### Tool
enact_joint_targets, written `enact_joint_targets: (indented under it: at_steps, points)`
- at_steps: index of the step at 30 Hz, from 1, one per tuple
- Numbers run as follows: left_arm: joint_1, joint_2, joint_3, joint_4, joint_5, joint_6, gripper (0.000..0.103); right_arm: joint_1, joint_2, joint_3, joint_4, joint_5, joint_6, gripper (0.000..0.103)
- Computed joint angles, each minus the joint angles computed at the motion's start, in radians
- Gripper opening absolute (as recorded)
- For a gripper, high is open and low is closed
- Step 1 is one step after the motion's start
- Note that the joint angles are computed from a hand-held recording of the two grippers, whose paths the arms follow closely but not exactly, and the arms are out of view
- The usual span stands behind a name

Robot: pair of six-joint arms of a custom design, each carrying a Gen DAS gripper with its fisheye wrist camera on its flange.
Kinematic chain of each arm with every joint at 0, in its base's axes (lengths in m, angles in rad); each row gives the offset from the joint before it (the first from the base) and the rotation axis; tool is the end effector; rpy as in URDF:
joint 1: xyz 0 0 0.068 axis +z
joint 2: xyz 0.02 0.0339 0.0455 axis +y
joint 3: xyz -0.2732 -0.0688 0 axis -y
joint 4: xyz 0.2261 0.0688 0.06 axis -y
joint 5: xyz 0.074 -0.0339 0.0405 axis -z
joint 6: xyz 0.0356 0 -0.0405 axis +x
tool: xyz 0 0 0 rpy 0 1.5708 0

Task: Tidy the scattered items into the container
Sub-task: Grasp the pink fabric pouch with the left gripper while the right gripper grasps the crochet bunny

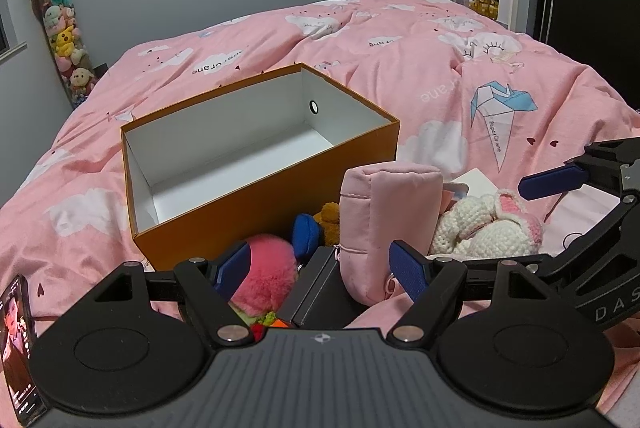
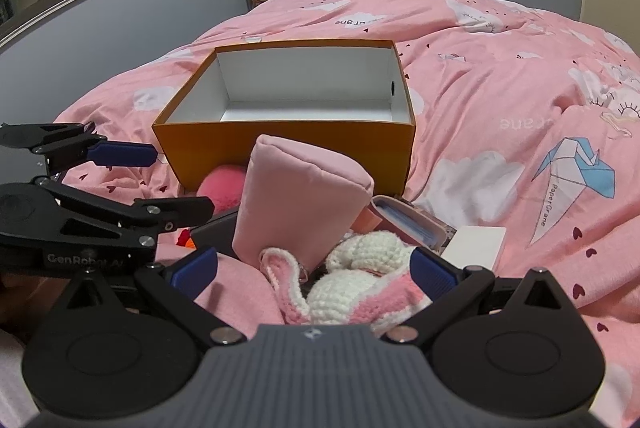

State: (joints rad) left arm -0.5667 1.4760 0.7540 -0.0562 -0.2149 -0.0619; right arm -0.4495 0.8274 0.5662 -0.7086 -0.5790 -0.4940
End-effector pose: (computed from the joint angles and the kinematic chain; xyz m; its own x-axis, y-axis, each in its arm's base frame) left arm 0.2411 -0.1444 0.2047 -0.6156 0.3201 -0.7201 0.3590 0.9274 0.1054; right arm 0.1235 -0.0380 0.2286 -0.6943 -0.1057 -0.7118 -0.2774 0.9520 0.1292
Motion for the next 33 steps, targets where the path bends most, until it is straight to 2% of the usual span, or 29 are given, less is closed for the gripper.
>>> enact_joint_targets:
  at_steps: [11,13,16,20,23,27,33]
  points:
    - [0.074,-0.036,-0.033,0.05,0.139,-0.014,0.088,-0.102,0.02,0.021,-0.013,-0.078,-0.058,0.1]
    - [0.097,-0.035,-0.031,0.05,0.177,-0.024,0.083,-0.135,0.039,0.039,-0.01,-0.093,-0.059,0.087]
    - [0.141,-0.01,-0.003,0.026,0.242,-0.026,0.079,-0.178,0.088,0.071,0.011,-0.095,-0.049,0.075]
    - [0.194,0.03,0.041,-0.011,0.36,-0.01,0.069,-0.199,0.138,0.09,0.046,-0.075,-0.051,0.066]
    - [0.206,0.053,0.06,-0.013,0.435,0.027,0.068,-0.231,0.188,0.105,0.02,-0.08,-0.086,0.066]
    - [0.175,0.085,0.075,-0.006,0.408,0.062,0.068,-0.238,0.252,0.113,-0.01,-0.054,-0.118,0.066]
    - [0.161,0.159,0.104,-0.002,0.388,0.087,0.068,-0.21,0.35,0.108,-0.03,-0.047,-0.114,0.073]
